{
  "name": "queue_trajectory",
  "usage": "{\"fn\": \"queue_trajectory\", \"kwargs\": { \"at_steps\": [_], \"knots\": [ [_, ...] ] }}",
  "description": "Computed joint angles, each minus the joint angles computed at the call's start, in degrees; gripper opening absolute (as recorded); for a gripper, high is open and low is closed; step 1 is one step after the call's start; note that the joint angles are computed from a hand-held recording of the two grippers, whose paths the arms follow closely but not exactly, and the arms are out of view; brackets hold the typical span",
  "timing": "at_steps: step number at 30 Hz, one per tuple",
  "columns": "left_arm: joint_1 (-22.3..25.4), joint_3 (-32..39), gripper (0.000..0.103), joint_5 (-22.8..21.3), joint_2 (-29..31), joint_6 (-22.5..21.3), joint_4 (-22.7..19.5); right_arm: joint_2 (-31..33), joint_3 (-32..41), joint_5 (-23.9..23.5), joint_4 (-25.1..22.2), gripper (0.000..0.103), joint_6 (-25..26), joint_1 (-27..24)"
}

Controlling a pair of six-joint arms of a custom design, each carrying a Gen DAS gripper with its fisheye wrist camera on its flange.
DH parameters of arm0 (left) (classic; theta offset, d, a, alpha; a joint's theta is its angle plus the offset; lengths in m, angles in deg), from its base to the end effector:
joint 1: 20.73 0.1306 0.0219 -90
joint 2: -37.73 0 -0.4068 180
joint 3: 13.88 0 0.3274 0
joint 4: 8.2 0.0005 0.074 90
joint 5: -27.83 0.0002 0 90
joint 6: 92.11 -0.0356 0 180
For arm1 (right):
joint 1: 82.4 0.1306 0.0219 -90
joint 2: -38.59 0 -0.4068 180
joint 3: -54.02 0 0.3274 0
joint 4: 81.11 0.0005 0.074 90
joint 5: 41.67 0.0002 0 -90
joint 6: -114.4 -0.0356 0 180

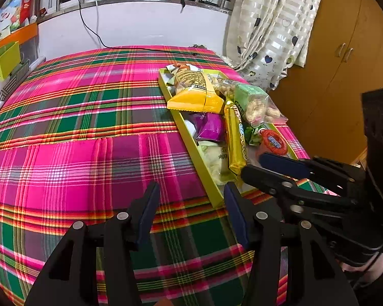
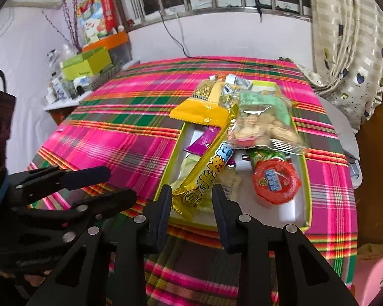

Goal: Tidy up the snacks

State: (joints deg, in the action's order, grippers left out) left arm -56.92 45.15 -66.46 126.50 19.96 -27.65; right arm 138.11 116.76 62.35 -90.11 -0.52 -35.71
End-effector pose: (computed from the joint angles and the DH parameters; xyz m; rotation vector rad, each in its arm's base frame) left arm 0.2990 -0.2161 0.2919 0.2683 2.4455 -0.3650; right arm 0.2995 0.3044 0.2578 -0.3299 2.3400 0.3256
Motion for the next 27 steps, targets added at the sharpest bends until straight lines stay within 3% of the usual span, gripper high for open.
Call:
{"fn": "queue_trajectory", "kwargs": {
  "at_steps": [4,18,27],
  "knots": [
    [0.1,0.0,0.053,0.1,0.1,-0.1,-0.1,1.3,0.4,0.1,-2.0,0.029,-0.8,-1.1],
    [-0.7,0.6,0.053,1.3,0.9,-0.4,0.1,-5.7,-4.6,2.5,0.4,0.029,-2.0,-2.4],
    [-2.4,0.8,0.053,0.9,0.5,-0.4,-0.2,-5.9,-4.7,5.2,-2.6,0.039,-3.0,0.0]
  ]
}}
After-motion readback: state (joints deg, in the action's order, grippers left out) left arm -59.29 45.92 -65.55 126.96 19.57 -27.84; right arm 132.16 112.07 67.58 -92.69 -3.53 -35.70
